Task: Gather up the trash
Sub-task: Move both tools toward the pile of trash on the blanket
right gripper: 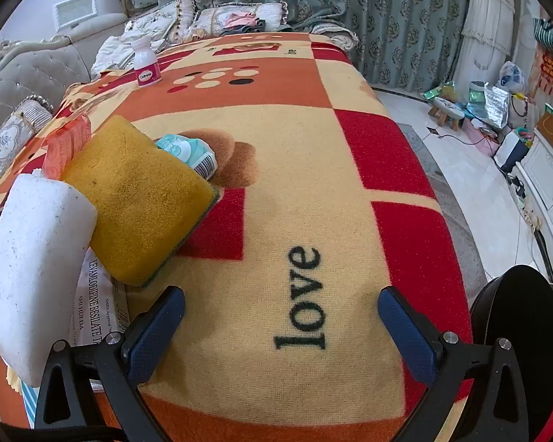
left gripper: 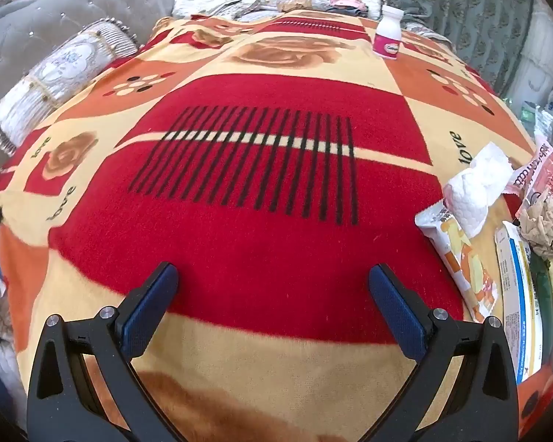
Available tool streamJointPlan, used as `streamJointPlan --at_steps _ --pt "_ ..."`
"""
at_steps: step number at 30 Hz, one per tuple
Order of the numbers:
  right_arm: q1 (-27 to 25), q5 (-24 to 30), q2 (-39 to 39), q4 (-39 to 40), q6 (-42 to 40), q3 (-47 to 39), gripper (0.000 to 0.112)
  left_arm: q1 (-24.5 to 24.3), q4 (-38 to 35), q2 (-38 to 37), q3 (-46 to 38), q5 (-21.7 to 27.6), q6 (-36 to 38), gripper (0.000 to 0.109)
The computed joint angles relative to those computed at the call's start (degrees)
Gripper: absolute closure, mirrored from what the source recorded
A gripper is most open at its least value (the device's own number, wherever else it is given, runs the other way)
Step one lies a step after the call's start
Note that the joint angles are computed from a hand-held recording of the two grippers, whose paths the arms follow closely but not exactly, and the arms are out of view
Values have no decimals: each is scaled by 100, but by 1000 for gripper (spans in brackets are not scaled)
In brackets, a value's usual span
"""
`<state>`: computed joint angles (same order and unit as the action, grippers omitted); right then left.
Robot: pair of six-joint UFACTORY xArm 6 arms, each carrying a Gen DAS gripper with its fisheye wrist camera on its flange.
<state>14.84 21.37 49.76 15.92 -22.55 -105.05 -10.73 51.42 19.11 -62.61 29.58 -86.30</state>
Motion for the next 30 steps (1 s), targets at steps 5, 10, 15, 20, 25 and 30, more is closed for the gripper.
streamJointPlan --at_steps 5,10,15,20,25,30 --pt "-53 572 -42 163 -350 -145 9 -269 467 -439 367 250 -572 6" --pt "-124 85 -693 925 -891 806 12 -497 1066 -969 675 262 -1185 6" --pt "-68 -611 -1558 1907 -1657 1866 12 -955 1395 -1355 733 581 -1563 6" --pt "75 -873 -2132 2486 -2236 2325 12 -1391 1538 -1435 512 826 -1757 6" --pt "180 -1003 -2697 3729 -3367 2724 12 -1710 1722 -1423 266 1052 -1894 6" --pt "312 -1176 -3008 4228 -3919 2955 12 -1954 1828 -1357 15 1261 -1864 6"
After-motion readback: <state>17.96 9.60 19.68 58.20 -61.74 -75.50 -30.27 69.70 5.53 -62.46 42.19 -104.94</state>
